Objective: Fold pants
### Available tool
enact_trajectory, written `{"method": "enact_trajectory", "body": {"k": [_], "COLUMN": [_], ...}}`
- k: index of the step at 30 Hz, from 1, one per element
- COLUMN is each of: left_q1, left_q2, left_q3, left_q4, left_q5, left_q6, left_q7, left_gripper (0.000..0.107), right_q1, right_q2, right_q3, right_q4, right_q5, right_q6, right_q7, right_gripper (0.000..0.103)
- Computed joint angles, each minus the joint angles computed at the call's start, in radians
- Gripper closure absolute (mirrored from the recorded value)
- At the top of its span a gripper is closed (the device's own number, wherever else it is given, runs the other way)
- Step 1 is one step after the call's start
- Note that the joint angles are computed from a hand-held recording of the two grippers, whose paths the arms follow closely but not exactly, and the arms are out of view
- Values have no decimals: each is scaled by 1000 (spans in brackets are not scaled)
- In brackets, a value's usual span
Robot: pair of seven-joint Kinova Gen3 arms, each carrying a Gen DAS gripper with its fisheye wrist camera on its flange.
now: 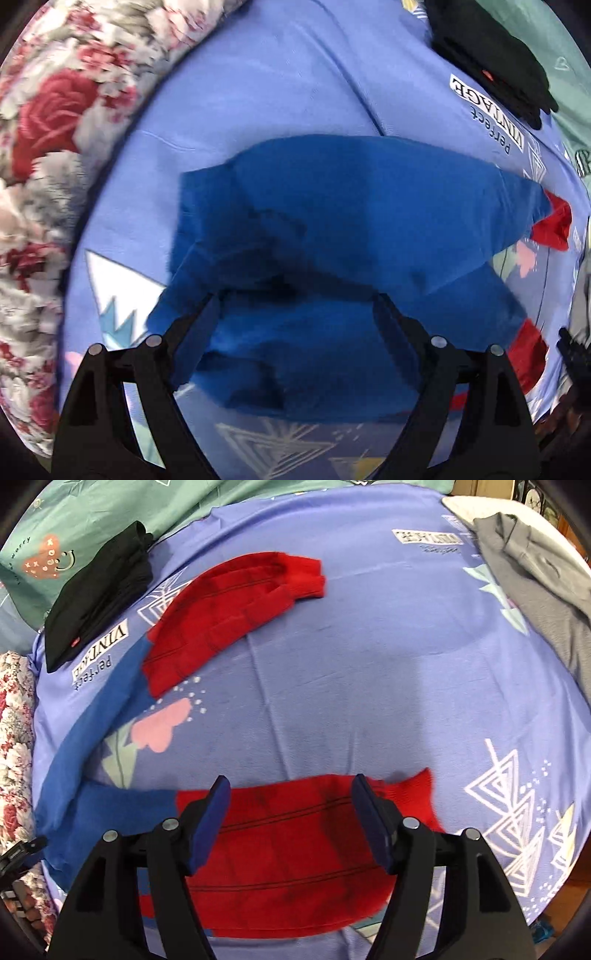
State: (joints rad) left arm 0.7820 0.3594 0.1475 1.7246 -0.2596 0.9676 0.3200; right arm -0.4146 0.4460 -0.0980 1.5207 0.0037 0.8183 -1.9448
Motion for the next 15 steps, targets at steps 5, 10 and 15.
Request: {"method": "enact_trajectory", "body": {"k": [5,10,15], "left_q1": [-73,-85,-105], "left_q2": [4,-16,-4], "left_q3": [-17,-59,-63], "left_q4": [23,-7,-71], "left_q5": [41,-32,-116], "left_q6": [-62,35,111], "left_q7": [-55,-20,3], "left_gripper": [24,41,39], "right_q1": [1,10,-12], "right_q2": [4,15,59], "right_q3": [1,12,44], "right_q4": [1,-12,-78], "right_q5": [-6,-5,56], "right_q6": [3,4,-17], "right_q7": [0,-21,-46], "right_gripper": [35,35,19]}}
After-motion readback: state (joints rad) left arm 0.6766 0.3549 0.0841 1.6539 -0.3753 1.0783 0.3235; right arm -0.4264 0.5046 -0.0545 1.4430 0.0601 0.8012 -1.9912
